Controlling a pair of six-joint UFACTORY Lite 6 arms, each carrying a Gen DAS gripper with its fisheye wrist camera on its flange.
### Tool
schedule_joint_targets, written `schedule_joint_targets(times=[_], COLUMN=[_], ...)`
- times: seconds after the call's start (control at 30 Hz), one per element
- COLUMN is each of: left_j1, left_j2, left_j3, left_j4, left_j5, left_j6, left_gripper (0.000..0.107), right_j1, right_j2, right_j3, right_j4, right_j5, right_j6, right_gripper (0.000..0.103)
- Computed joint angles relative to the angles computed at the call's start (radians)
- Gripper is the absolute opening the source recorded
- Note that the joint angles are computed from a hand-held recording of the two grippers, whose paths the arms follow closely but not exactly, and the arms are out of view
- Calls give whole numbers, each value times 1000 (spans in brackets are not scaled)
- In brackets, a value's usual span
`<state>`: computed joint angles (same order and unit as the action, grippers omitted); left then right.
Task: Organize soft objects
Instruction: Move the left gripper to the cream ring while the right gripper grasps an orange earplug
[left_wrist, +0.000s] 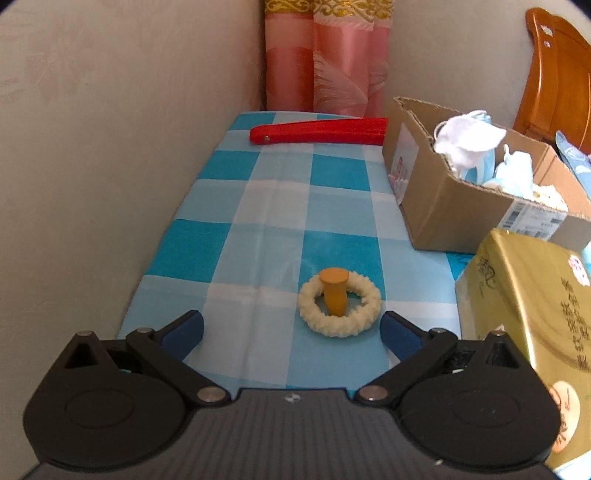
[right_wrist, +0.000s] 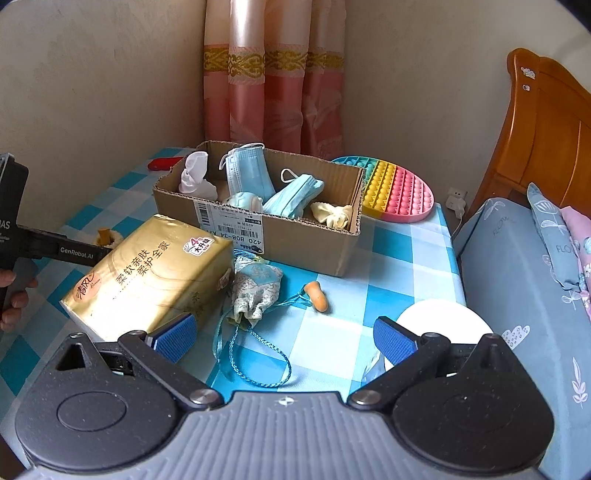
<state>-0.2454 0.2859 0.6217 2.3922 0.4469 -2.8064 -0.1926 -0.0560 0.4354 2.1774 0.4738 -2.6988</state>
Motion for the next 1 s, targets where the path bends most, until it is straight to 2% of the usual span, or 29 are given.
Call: schedule_joint_targets(times=[0.17,0.43,0.57,0.67,0.87,0.93,1.0], left_j1=[0,-17,-17,-12,-7,-8,-10], left_j2=[19,36,31,24,8,6,5], left_j3=[11,33,30,23,6,5,2], left_j4=[10,-62,-64,-43,-15,-7,7], left_j5=[21,31,29,28,29,28,29], left_j6=[-20,5,8,-10,-33,-38,-51], left_gripper=[103,103,103,99,94,94,93], right_j1=[6,9,36,52,73,78,85], right_j2=[44,89,129,166,256,297,342], right_j3=[31,73,94,127,252,309,365], right_j4=[45,19,76,79,17,2,-15], right_j5=[3,17,5,-8,-67,-88,-116], right_j6=[-81,-94,-193,-228,-176,-159,-134], right_gripper=[103,103,102,100,81,72,58])
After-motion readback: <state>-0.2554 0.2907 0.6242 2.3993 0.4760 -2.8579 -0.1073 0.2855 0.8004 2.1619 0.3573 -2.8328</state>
